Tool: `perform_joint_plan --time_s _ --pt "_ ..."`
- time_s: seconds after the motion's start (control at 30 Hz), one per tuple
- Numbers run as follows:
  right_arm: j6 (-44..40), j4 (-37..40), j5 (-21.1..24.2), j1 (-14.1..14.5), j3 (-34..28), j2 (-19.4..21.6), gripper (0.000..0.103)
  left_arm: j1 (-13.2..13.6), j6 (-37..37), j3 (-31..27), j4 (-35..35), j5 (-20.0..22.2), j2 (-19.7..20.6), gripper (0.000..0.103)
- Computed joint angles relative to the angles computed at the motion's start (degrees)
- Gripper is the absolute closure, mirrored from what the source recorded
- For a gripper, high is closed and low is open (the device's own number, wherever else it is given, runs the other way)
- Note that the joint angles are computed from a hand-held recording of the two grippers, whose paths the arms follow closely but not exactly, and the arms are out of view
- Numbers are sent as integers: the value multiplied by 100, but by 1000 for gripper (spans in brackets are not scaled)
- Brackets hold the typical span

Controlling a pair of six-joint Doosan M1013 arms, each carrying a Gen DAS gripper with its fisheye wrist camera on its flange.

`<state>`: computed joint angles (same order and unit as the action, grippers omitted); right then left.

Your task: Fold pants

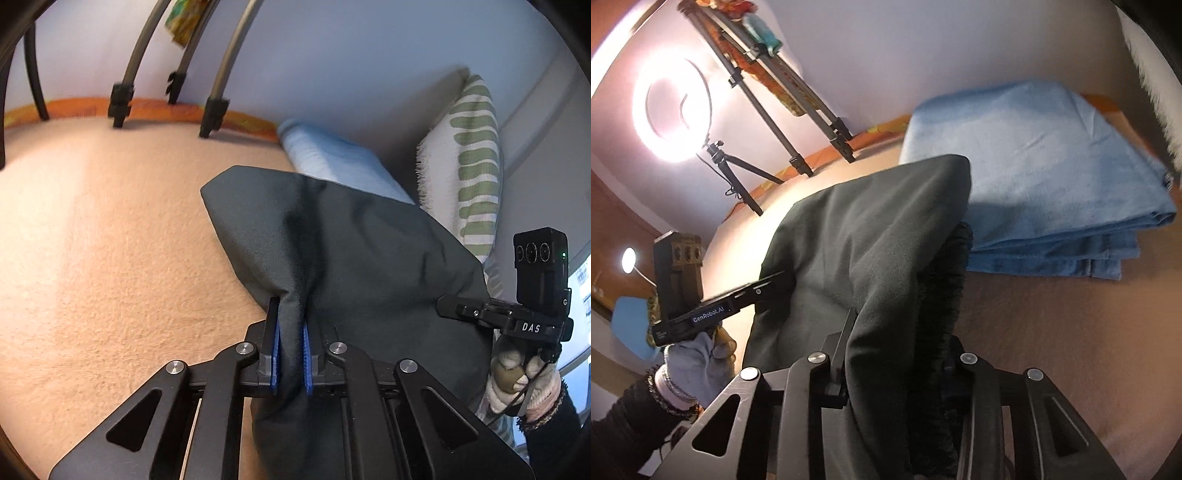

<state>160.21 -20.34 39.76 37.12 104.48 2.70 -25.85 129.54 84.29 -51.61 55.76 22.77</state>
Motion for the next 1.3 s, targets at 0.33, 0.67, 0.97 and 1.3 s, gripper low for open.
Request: perform_joint_plan --time_s 0.33,0.67,0.97,1.3 --pt "681 -869 655 348 -272 54 72 16 583 72 -240 -114 -244 96" --pt "1020 -1817 1359 590 -495 -165 73 -156 1185 -153 -645 -246 -334 96" --pt "892 -2265 1754 370 -682 -302 73 -391 1333 -741 -826 -422 -81 96" --pt "213 -2173 1788 -242 -908 -220 73 -627 1016 -1458 -572 -651 381 96"
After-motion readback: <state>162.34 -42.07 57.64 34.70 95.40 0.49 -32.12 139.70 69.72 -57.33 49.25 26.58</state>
